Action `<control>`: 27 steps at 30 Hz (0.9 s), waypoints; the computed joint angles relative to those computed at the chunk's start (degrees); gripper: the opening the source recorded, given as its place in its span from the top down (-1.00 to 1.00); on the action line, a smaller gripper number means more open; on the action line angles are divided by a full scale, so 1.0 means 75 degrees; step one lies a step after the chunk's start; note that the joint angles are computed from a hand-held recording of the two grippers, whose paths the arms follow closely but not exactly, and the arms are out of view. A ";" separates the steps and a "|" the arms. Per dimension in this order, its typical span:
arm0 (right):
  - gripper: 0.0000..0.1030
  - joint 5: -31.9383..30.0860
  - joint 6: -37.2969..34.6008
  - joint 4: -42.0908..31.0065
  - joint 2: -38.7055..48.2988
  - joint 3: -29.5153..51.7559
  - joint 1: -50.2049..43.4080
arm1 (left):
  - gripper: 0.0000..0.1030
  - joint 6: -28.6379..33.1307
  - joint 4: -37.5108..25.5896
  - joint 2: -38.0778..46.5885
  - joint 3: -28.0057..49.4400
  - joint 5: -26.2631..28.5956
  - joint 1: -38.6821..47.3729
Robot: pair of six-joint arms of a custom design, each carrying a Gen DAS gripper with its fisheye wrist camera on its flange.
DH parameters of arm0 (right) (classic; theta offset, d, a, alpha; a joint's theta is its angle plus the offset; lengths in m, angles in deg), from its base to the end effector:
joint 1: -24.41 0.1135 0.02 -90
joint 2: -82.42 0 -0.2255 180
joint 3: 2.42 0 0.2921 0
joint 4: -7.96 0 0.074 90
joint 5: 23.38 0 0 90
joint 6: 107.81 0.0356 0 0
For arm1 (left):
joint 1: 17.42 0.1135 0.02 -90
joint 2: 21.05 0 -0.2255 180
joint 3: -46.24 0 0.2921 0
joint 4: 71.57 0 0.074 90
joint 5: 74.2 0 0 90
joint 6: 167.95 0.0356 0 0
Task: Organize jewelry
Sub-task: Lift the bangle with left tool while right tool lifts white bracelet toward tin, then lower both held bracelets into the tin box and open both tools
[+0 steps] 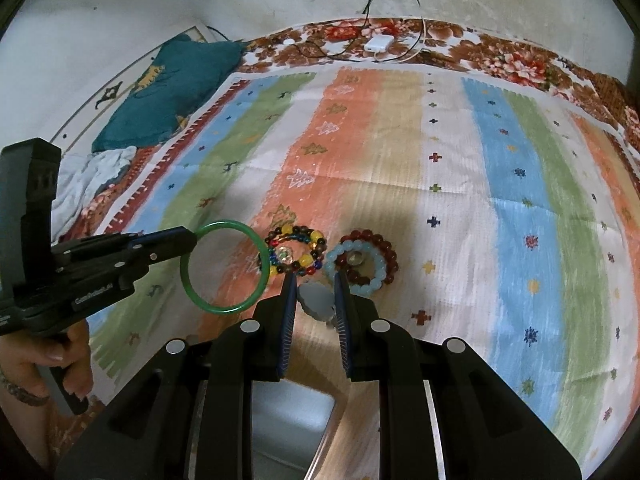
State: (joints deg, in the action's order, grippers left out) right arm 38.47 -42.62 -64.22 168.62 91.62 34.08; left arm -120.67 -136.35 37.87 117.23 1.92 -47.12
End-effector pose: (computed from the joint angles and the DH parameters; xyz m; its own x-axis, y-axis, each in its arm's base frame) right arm 0.3324 0.0737 0.2834 -0.6599 -0.4878 -0.5715 -0.6901 0.6943 0.2043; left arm 0.2257 -0.1189 0.2813 -0.7484 -0.3313 -0.5746 -0.2082 0.9398 -0.2708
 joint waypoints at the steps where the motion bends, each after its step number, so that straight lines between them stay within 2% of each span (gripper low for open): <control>1: 0.62 0.0001 -0.0013 -0.0016 -0.0063 -0.0052 0.0000 | 0.88 -0.0057 -0.0027 -0.0030 -0.0004 -0.0040 -0.0078; 27: 0.62 -0.0584 -0.0681 -0.0903 -0.1743 -0.1256 -0.0523 | 0.87 -0.1448 -0.0869 -0.0628 -0.0253 -0.1075 -0.2180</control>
State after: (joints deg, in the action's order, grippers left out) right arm 34.09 -47.72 -70.99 155.54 82.20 30.16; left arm -131.53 -142.86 33.16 115.33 -6.15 -63.47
